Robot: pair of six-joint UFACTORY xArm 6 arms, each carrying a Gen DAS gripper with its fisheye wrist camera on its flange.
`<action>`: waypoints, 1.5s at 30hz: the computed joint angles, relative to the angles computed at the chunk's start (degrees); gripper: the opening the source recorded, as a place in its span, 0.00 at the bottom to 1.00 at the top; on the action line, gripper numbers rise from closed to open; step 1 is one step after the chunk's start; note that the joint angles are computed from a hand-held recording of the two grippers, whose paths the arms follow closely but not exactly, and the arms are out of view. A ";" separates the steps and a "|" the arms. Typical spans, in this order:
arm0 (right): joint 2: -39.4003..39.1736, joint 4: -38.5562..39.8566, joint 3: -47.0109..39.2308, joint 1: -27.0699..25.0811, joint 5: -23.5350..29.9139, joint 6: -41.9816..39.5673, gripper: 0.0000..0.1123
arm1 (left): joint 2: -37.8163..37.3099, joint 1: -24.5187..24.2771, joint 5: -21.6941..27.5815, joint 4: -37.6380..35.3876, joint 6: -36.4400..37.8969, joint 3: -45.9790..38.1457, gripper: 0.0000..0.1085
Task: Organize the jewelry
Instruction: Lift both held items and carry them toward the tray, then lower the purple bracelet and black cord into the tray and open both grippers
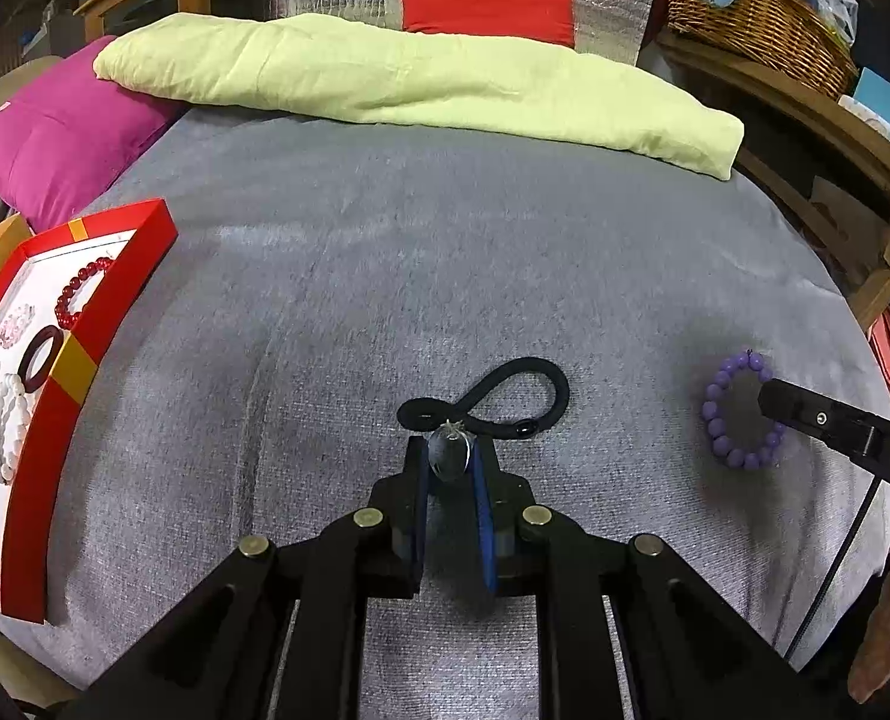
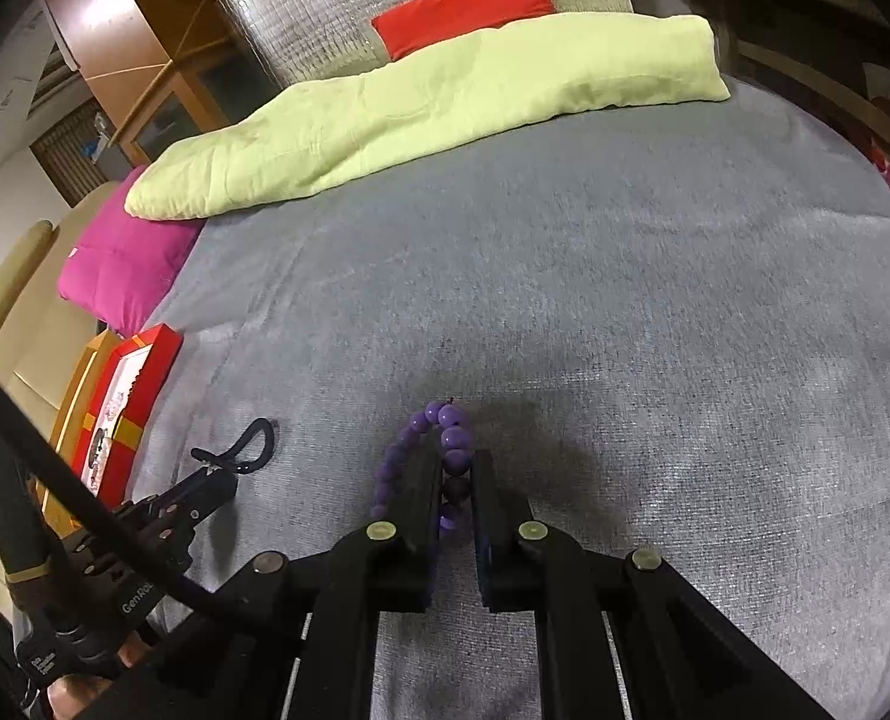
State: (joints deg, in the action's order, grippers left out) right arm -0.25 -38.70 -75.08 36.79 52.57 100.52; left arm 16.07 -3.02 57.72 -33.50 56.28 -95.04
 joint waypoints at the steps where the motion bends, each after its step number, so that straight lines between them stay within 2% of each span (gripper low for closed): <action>1: 0.01 -0.13 -0.05 0.02 -0.04 -0.05 0.09 | -0.10 -0.04 -0.14 -0.11 0.10 0.10 0.14; 19: 0.43 -0.97 -0.94 0.61 0.84 0.14 0.09 | -0.83 0.75 -0.56 -1.39 0.31 0.17 0.14; 32: 1.32 -1.11 -3.40 3.09 1.21 1.85 0.09 | 1.65 4.08 2.35 -3.86 0.54 -5.70 0.14; 38: 5.69 0.17 -9.99 3.62 1.46 -2.05 0.09 | 4.80 7.10 5.39 -5.86 -0.49 -13.06 0.14; 42: 12.13 1.78 -19.79 3.26 1.52 -8.70 0.09 | 11.09 9.39 6.72 -5.51 -4.60 -23.64 0.14; 45: 17.69 3.60 -28.40 2.86 1.99 -14.17 0.09 | 18.46 10.94 8.65 -3.34 -9.56 -35.36 0.14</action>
